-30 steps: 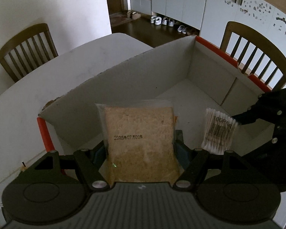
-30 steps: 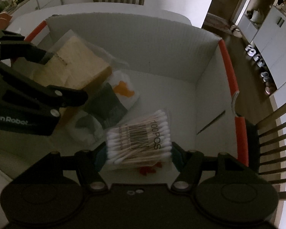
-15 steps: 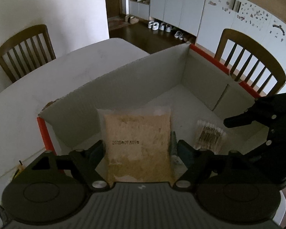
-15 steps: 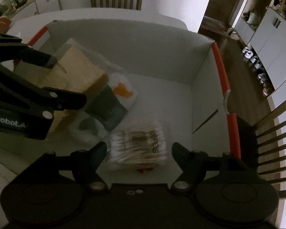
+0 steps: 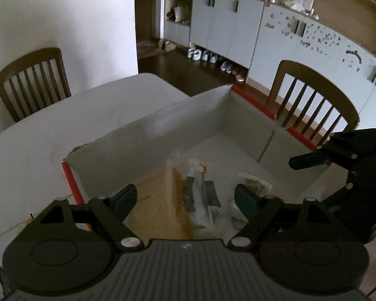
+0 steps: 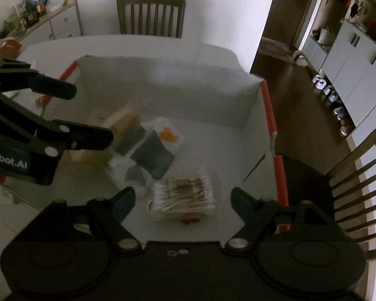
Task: Organize objects
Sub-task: 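Open both tools to drop the paper bag and swab pack into the box, then withdraw both tools from the box back toward the table items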
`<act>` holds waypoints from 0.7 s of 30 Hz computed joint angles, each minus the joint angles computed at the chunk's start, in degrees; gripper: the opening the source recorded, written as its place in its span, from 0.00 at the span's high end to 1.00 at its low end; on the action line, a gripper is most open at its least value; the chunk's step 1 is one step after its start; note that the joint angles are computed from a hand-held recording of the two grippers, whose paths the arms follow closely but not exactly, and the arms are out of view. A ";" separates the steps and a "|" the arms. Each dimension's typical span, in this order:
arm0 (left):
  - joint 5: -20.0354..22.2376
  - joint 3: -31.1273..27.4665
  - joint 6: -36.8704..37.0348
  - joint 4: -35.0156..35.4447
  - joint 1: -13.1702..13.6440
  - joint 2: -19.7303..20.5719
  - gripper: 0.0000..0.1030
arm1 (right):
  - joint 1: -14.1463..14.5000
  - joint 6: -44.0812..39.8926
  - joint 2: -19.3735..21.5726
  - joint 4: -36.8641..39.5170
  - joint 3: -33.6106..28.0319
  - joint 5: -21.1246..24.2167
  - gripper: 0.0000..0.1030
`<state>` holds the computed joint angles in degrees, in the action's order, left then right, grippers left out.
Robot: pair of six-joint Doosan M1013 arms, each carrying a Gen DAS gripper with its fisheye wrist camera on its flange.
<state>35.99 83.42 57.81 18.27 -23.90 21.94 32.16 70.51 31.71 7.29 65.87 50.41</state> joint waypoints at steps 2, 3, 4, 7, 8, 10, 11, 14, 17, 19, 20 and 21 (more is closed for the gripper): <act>-1.00 0.80 -0.13 0.08 -0.07 -0.81 0.18 | -0.12 -0.16 -0.96 0.80 0.96 -0.94 0.18; -1.40 1.14 -0.32 0.14 -0.11 -1.17 0.18 | -0.16 -0.18 -1.19 1.13 1.10 -1.15 0.18; -1.93 1.63 -0.77 0.34 -0.15 -1.66 0.18 | -0.21 -0.11 -1.59 1.39 1.44 -1.54 0.18; -3.61 3.20 -2.38 0.87 -0.30 -3.13 0.18 | -0.36 -0.08 -2.96 2.53 2.73 -2.83 0.18; -3.99 3.66 -2.89 1.23 -0.32 -3.58 0.18 | -0.27 -0.06 -3.33 2.74 3.20 -3.40 0.18; -5.05 4.89 -4.27 2.48 -0.46 -4.71 0.18 | -0.12 -0.09 -4.26 3.12 4.26 -4.59 0.18; -5.40 5.27 -4.68 2.83 -0.57 -5.13 0.18 | -0.08 -0.32 -4.78 3.51 4.76 -5.09 0.18; -6.84 6.90 -4.83 2.86 -0.49 -6.69 0.18 | 0.21 -0.45 -6.00 4.23 5.97 -6.46 0.18; -8.21 8.54 -5.68 3.55 -0.54 -8.24 0.18 | 0.57 -0.06 -7.04 5.24 6.88 -7.54 0.18; -9.39 10.07 -7.01 4.89 -0.55 -9.57 0.18 | 0.88 0.73 -7.67 5.36 7.48 -8.42 0.18; -9.75 10.67 -7.69 5.65 -0.58 -10.11 0.18 | 1.19 1.59 -8.05 4.99 7.90 -9.14 0.17; -10.24 11.44 -8.39 6.58 -0.59 -10.79 0.18 | 1.55 2.45 -8.32 4.58 8.21 -9.76 0.16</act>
<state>25.75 94.86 49.42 24.85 -24.49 11.15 33.71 72.96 23.39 11.87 74.08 40.65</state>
